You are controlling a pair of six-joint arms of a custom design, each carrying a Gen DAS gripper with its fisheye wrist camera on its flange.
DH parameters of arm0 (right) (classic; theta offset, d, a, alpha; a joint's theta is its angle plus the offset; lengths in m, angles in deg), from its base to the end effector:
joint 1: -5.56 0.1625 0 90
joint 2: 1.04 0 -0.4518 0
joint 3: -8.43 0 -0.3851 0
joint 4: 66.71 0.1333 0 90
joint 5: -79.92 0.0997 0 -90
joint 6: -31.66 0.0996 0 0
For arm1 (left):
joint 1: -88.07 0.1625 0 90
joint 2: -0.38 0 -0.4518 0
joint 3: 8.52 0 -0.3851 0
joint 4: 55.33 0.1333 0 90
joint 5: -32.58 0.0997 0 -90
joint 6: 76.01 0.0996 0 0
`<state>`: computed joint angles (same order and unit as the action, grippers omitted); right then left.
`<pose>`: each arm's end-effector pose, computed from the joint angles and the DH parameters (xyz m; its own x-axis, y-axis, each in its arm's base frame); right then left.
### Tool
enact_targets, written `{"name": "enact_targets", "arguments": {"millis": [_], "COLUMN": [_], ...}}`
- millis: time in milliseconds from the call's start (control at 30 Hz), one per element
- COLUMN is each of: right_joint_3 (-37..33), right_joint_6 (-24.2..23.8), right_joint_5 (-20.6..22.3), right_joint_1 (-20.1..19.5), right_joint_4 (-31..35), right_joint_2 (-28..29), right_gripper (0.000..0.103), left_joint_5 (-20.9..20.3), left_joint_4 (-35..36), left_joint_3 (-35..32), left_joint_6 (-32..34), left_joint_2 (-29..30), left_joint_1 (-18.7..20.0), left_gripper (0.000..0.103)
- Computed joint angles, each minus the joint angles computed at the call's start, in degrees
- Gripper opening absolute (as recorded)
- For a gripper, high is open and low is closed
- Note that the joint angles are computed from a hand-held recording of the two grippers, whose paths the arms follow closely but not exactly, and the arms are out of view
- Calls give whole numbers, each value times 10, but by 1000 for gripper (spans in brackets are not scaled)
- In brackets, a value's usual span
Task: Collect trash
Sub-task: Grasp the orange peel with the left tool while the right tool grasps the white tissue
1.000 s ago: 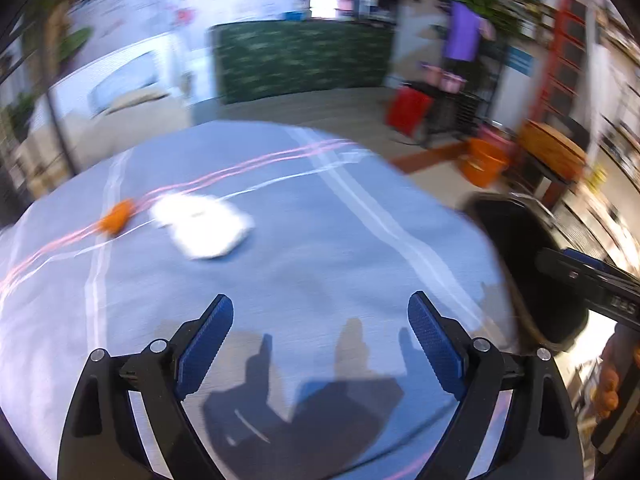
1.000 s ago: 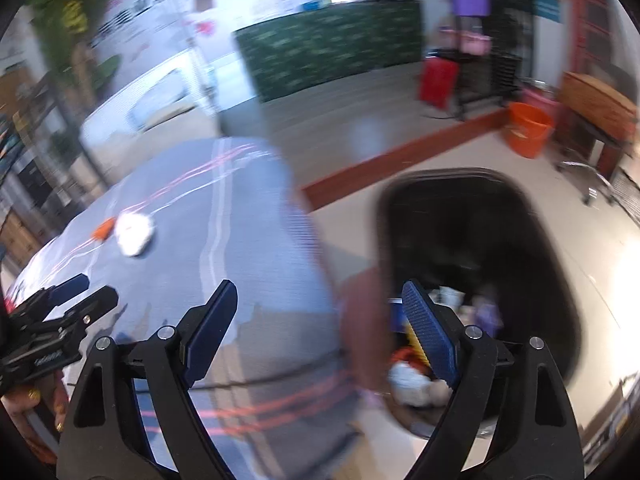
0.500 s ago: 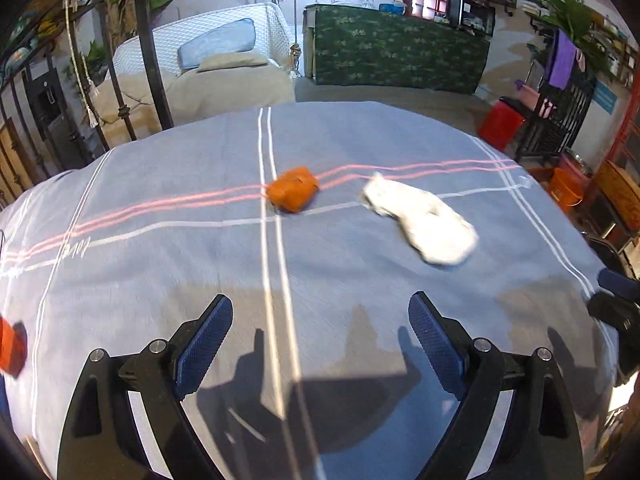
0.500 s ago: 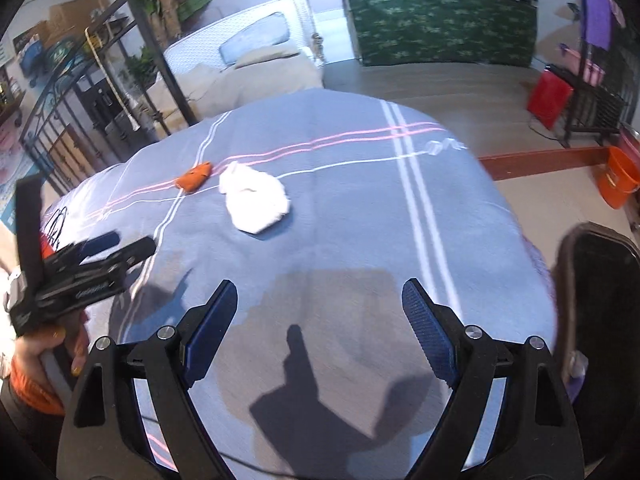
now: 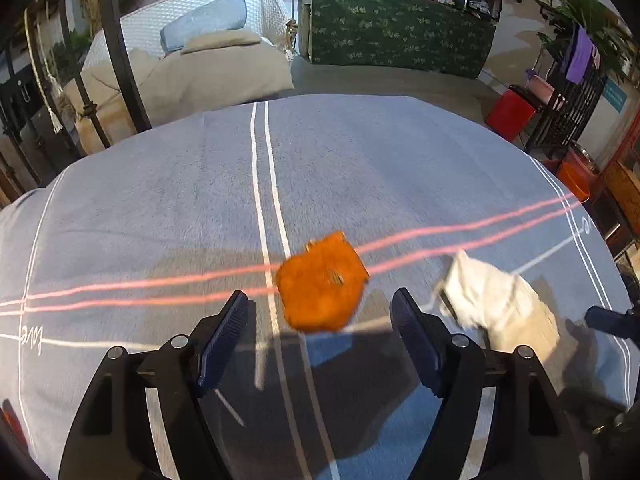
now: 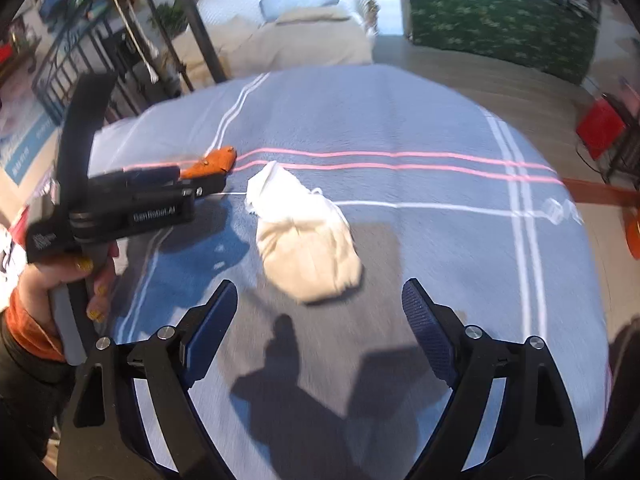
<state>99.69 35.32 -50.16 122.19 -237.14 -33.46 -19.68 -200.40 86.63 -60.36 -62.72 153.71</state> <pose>0.3762 -0.5960 0.0410 -0.8152 -0.0778 0.5740 -0.3655 0.8379 -0.4054 -0.0925 -0.6753 0.3276 -0.6863 0.3303 -0.6479 0.5865 0.7782 -0.2246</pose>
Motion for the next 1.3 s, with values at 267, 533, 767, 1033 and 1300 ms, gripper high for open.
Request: {"name": "enact_targets", "arguments": {"millis": [267, 533, 767, 1033, 1300], "right_joint_3": [-97, -72, -15, 78, 172], "right_joint_6": [-20, -38, -23, 8, 45], "right_joint_5": [-28, -22, -18, -41, -70], "right_joint_1": [-14, -3, 12, 35, 61], "right_joint_4": [93, 59, -7, -76, -158], "right_joint_2": [51, 40, 13, -33, -73], "right_gripper": [71, 24, 22, 22, 22], "left_joint_5": [-19, -21, -27, -25, -31], "left_joint_4": [0, -23, -27, -47, -55], "left_joint_3": [-21, 11, 48, 132, 224], "left_joint_6": [1, -19, -46, -64, -100], "left_joint_2": [12, -7, -43, -106, -166], "left_joint_1": [11, 6, -12, -54, -112], "left_gripper": [49, 38, 35, 34, 34]}}
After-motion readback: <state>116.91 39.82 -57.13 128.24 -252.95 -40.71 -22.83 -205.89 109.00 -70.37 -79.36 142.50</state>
